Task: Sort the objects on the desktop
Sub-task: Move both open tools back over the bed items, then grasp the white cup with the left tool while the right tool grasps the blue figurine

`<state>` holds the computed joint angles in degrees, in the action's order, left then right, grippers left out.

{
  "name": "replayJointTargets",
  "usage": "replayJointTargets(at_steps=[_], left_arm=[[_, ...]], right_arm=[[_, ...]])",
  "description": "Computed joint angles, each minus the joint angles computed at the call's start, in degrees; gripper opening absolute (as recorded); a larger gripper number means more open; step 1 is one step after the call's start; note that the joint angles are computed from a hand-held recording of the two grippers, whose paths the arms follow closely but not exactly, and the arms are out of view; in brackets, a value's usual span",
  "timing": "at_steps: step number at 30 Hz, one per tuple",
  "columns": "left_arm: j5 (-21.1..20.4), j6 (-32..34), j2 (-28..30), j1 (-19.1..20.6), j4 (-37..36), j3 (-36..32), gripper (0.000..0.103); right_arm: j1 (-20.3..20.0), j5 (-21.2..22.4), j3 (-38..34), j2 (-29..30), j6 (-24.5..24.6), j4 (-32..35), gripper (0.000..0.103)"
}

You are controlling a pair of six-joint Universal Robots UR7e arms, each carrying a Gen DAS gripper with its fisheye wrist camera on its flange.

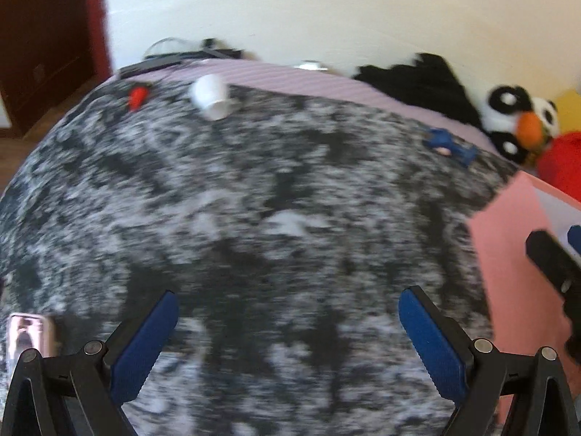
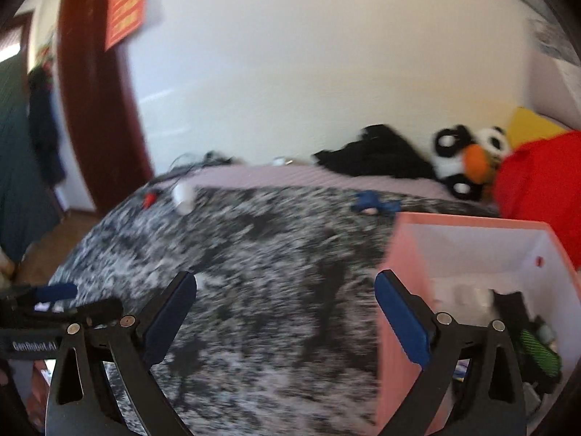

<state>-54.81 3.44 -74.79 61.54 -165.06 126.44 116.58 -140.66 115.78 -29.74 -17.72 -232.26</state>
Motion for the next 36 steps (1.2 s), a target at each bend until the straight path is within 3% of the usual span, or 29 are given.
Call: replayJointTargets(at_steps=[8,15,24,28,33,36], left_arm=[[-0.1,3.2,4.2,6.9,0.3,-8.7,0.100],[-0.7,4.9,12.7,9.6,0.7,-20.5,0.100],[-2.7,6.4,24.2,11.5,5.7,-35.9,0.100],[-3.2,6.6,29.5,12.7,8.4,-43.4,0.100],[-2.4,5.4,35.6,14.7,12.0,-52.3,0.100],[-1.7,4.4,39.0,15.7,14.4,-57.6,0.100]], right_arm=[[-1.7,1.0,-10.6,5.8,-2.8,14.1,0.100],[-4.9,-0.7,-17.7,8.2,-6.2,18.4,0.100],[-10.9,-1.6,-26.4,9.7,-8.6,17.0,0.100],[-13.4,-5.5,-31.6,11.4,-12.6,11.8,0.100],[-16.8,-6.5,-35.7,11.3,-11.1,8.4,0.102],[-18.1,-8.3,-41.2,13.0,-13.9,6.6,0.102]])
